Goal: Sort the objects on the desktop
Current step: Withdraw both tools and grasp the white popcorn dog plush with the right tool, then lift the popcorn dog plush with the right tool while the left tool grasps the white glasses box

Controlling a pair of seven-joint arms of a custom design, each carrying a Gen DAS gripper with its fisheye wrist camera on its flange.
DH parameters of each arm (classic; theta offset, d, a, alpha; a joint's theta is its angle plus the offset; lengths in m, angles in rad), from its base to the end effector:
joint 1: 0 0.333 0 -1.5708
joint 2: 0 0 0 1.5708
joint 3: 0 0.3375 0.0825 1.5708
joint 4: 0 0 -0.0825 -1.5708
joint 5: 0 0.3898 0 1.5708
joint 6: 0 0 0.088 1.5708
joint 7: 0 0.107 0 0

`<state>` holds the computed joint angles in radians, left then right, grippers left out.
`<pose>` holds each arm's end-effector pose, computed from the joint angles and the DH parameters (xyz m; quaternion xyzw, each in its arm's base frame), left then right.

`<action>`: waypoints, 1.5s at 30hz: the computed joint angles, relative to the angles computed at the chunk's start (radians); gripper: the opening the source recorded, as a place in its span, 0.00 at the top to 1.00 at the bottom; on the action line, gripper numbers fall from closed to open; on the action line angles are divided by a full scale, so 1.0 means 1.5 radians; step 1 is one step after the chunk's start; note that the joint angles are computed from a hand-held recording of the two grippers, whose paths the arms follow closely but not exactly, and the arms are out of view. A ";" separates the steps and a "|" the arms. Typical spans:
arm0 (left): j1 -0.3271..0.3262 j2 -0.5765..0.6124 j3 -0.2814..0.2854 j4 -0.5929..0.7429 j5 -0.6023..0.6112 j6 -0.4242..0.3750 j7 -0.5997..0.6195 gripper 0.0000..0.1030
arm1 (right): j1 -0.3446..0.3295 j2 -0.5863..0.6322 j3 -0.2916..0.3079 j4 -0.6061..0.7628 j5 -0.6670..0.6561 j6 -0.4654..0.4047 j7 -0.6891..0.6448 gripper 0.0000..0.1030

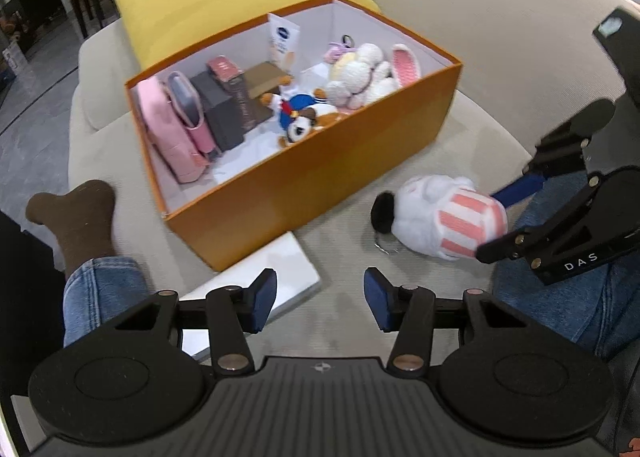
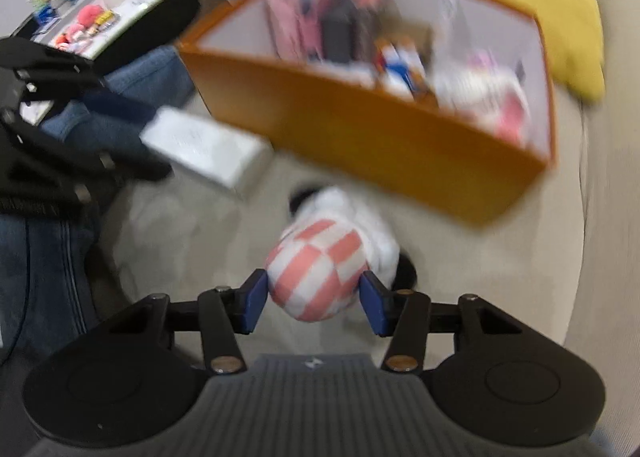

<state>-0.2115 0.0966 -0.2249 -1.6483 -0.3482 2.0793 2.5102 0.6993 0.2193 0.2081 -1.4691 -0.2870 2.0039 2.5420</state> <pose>0.5673 -0.2764 0.6073 -0.1541 0.9587 -0.2332 0.0533 0.4362 0.5049 0.6107 -0.6943 0.6924 -0.0905 0.1742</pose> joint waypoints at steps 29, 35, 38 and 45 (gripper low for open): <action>0.007 -0.006 0.007 -0.026 0.058 0.014 0.045 0.45 | -0.050 -0.008 0.005 -0.031 0.132 0.053 -0.049 0.30; 0.003 0.004 0.004 -0.053 0.098 0.078 0.122 0.45 | -0.050 0.044 0.008 0.012 0.173 0.040 -0.081 0.26; -0.001 0.008 0.003 -0.078 0.127 0.125 0.168 0.45 | -0.051 0.062 0.008 0.021 0.194 0.046 -0.091 0.26; -0.001 0.021 -0.001 -0.130 0.162 0.253 0.330 0.39 | -0.067 0.074 0.012 0.008 0.255 0.081 -0.120 0.31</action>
<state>-0.2132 0.1275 -0.2265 -1.8440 -0.1050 2.4583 3.0052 0.5994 0.3309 0.2265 -1.4566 0.0953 2.1258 2.3616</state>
